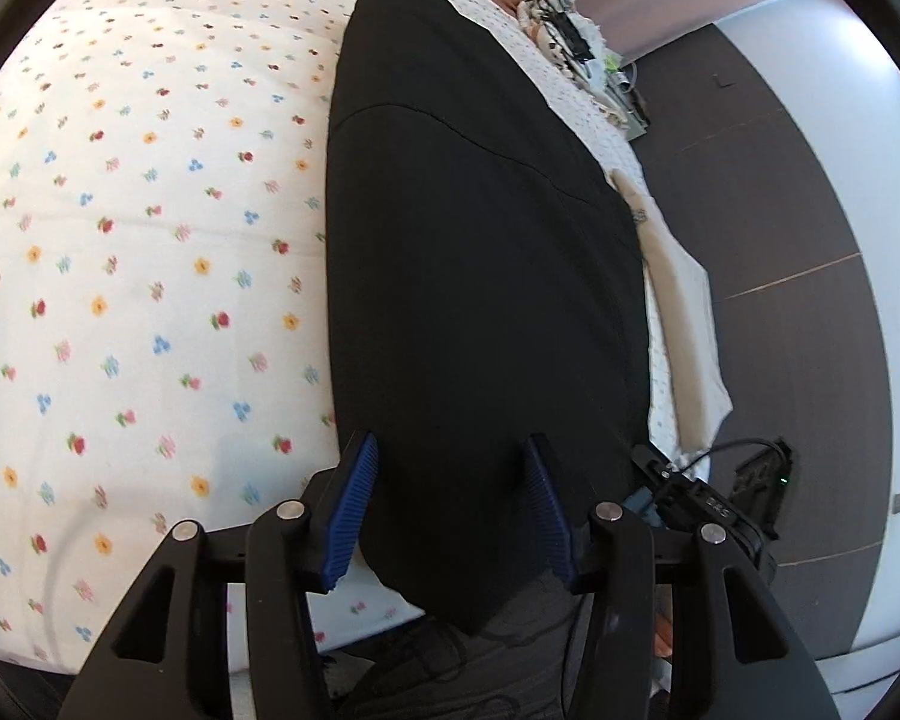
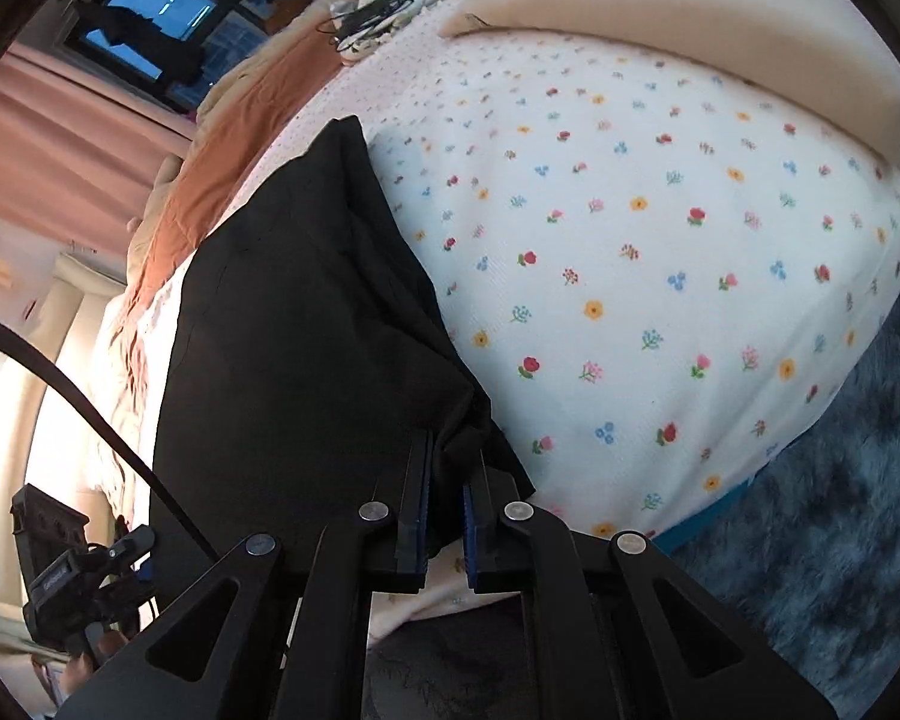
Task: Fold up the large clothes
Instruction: 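Pinch and smooth the folded jacket edge with both tools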
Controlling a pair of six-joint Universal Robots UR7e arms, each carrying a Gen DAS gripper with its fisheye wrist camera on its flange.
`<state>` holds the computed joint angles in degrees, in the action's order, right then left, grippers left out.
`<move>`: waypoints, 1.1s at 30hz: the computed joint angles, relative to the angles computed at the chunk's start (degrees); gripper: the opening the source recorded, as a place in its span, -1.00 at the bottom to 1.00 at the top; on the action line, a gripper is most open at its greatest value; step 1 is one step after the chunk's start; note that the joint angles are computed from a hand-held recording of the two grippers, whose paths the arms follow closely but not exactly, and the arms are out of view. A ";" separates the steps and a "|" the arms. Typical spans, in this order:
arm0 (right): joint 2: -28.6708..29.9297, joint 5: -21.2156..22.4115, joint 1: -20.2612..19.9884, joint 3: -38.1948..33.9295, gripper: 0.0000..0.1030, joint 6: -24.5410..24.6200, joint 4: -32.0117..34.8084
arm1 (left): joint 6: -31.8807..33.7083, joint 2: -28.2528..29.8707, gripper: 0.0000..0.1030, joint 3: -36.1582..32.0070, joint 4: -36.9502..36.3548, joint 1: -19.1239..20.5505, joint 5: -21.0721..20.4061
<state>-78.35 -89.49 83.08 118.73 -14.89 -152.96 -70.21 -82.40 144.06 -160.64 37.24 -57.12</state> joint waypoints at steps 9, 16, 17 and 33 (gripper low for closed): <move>-0.12 2.67 0.99 -4.11 0.31 -4.22 3.87 | 2.79 -0.78 0.01 -1.27 -2.27 5.01 0.61; 6.18 5.23 2.30 -14.75 0.31 -6.07 12.81 | 6.23 1.70 0.01 -3.99 -3.44 9.07 0.26; 7.77 5.33 2.65 -16.96 0.31 -6.56 14.37 | 6.85 2.24 0.02 -4.61 -3.41 9.67 0.28; 30.34 4.38 4.43 -44.77 0.36 -6.40 33.74 | 12.99 5.45 0.09 -10.75 -2.46 15.82 -0.04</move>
<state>-48.01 -85.11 87.51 73.96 -21.29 -119.22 -57.22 -76.95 133.31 -163.10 53.06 -57.16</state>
